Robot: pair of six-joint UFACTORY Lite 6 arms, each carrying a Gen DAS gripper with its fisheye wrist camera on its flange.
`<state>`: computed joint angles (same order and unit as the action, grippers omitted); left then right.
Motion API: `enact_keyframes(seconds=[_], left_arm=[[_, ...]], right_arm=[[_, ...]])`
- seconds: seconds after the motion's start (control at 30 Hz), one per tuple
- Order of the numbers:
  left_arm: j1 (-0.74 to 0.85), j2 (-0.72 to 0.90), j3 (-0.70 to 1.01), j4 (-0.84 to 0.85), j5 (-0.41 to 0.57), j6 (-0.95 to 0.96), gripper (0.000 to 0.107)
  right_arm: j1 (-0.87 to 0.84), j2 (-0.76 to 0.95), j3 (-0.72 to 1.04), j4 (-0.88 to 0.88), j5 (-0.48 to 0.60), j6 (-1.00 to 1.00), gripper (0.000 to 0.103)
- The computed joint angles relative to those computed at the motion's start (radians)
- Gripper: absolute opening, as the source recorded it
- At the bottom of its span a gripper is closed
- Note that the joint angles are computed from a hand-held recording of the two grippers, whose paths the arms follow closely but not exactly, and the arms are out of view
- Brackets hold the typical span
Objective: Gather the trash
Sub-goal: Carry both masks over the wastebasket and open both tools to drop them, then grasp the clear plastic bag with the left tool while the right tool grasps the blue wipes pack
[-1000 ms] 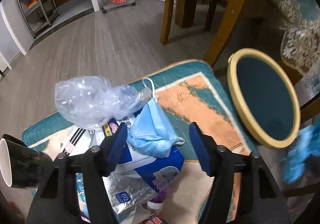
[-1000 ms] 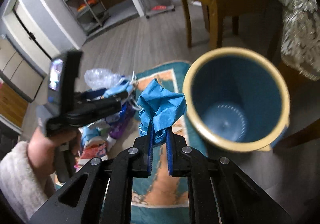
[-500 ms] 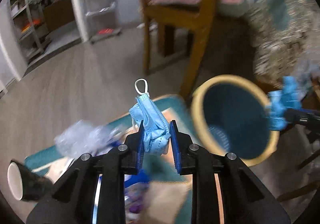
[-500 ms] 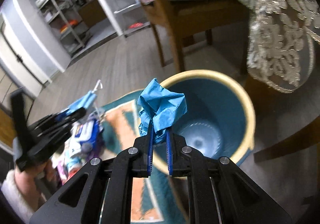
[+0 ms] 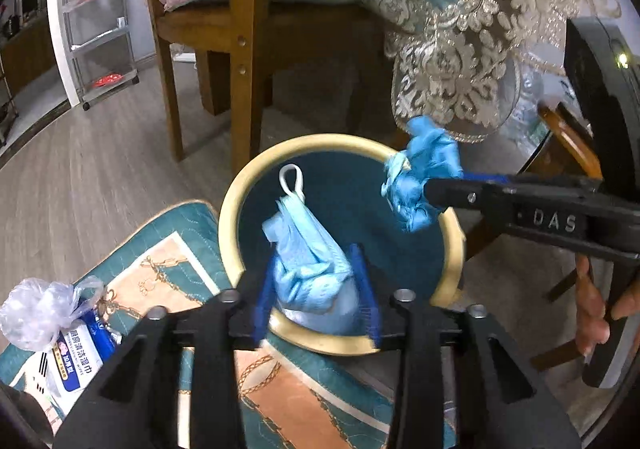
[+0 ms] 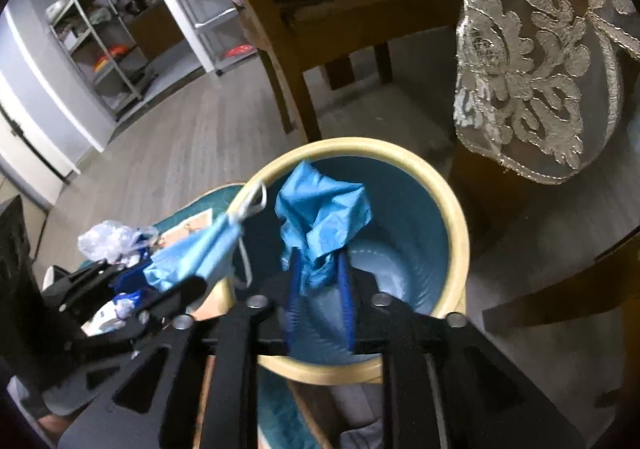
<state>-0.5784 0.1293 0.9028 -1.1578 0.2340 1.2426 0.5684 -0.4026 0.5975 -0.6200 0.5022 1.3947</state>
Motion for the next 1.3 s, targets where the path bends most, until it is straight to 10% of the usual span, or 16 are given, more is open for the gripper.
enact_keyframes(seconds=[0.23,0.63,1.3], left_arm=[[0.069,-0.072,-0.018,0.114,0.042,-0.088,0.058],[0.31,-0.36,-0.119,0.261,0.173,-0.156,0.084],[1.02,-0.156,0.101,0.197,0.388,0.119,0.093]], right_arm=[[0.026,-0.002,0.018,-0.085,0.037,0.102,0.065],[0.224,0.114,0.196,-0.216,0.179,0.265,0.09],[0.411,0.805,0.808,-0.273,0.08,0.257,0.095]])
